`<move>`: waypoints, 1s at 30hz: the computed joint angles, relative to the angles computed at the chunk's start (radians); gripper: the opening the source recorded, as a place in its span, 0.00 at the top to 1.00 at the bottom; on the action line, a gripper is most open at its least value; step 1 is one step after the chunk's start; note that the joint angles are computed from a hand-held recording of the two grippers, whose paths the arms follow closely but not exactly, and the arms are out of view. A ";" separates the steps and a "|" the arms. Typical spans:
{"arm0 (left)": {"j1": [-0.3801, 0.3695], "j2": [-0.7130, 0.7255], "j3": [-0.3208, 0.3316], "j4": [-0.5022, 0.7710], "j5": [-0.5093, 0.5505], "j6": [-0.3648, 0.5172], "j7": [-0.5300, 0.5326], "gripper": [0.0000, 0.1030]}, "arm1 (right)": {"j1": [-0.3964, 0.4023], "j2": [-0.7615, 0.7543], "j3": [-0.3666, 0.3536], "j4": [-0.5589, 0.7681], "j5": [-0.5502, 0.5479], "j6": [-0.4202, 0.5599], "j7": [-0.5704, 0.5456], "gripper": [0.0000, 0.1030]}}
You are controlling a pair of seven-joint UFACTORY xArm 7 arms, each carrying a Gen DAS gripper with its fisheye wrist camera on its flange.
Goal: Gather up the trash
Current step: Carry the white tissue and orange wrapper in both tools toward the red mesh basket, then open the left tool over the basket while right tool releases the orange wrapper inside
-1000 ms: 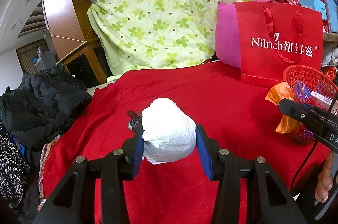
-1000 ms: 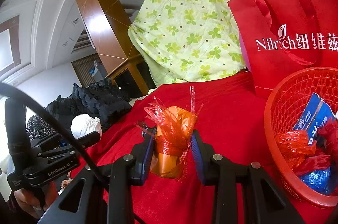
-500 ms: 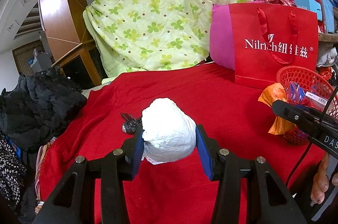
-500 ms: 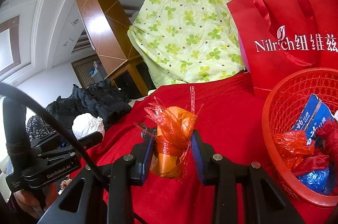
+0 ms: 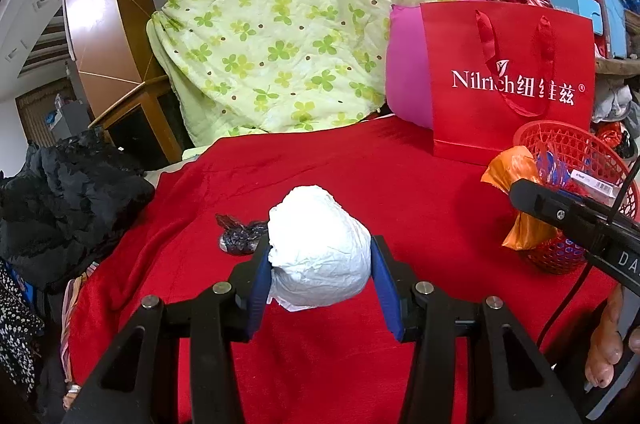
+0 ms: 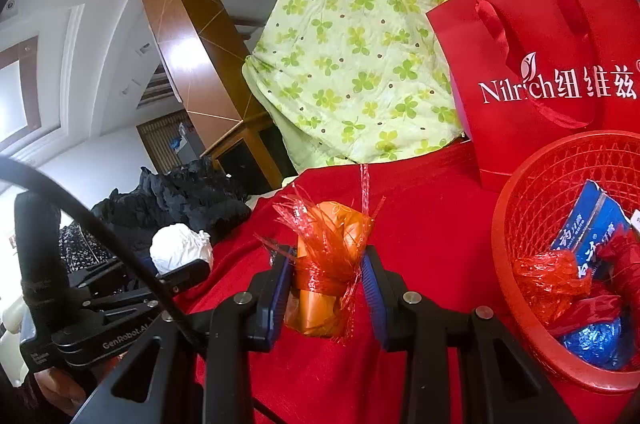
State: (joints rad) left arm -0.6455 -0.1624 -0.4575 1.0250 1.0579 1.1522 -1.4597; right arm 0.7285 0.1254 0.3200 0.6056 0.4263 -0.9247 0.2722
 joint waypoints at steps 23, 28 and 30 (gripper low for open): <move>-0.036 0.068 0.021 0.074 0.039 -0.016 0.043 0.52 | 0.005 -0.026 0.014 -0.059 0.030 -0.104 0.036 0.64; -0.051 0.091 0.031 0.099 0.051 -0.018 0.058 0.52 | 0.003 -0.035 0.015 -0.072 0.034 -0.119 0.048 0.64; -0.057 0.099 0.035 0.108 0.056 -0.016 0.062 0.52 | 0.002 -0.038 0.016 -0.077 0.038 -0.126 0.052 0.64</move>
State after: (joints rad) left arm -0.7021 -0.0632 -0.4229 1.1326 1.1142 1.1367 -1.3981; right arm 0.7309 0.0870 0.3364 0.5285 0.4638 -1.0507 0.3246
